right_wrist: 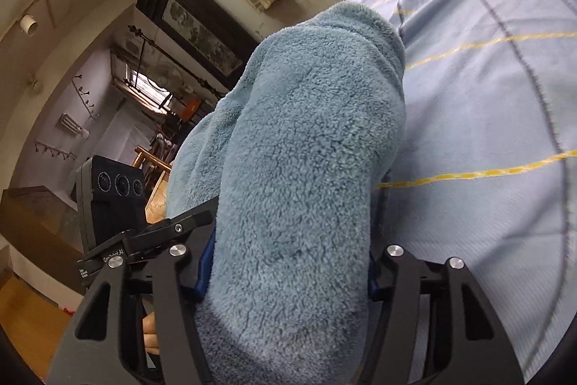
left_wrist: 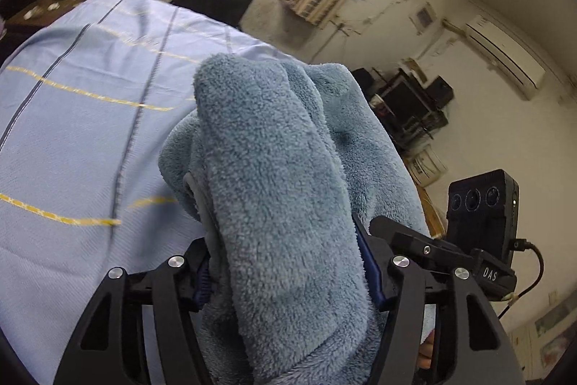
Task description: Fold large clothes
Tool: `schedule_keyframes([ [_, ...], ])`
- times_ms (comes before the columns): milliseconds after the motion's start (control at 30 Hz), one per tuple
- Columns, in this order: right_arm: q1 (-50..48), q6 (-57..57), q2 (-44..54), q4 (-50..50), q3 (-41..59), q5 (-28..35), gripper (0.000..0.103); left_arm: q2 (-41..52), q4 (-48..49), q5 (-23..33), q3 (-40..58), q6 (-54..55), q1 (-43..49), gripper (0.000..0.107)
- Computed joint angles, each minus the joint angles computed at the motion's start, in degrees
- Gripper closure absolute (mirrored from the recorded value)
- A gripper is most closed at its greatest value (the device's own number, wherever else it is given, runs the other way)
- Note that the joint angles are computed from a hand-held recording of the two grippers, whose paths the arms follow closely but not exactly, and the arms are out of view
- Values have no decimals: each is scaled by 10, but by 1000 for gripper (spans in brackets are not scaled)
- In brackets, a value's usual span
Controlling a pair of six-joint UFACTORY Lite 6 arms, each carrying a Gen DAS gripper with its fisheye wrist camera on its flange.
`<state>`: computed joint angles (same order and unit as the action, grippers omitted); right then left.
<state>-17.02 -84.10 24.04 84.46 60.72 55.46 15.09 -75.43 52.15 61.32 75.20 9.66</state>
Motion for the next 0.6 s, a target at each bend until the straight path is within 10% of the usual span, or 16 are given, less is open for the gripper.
schedule_keyframes([
  [300, -226, -19, -283, -113, -237, 128, 44, -294, 4, -13, -235, -26, -68, 42],
  [600, -394, -93, -303, -229, -323, 180, 42, -364, -13, -212, -357, -41, -208, 42],
])
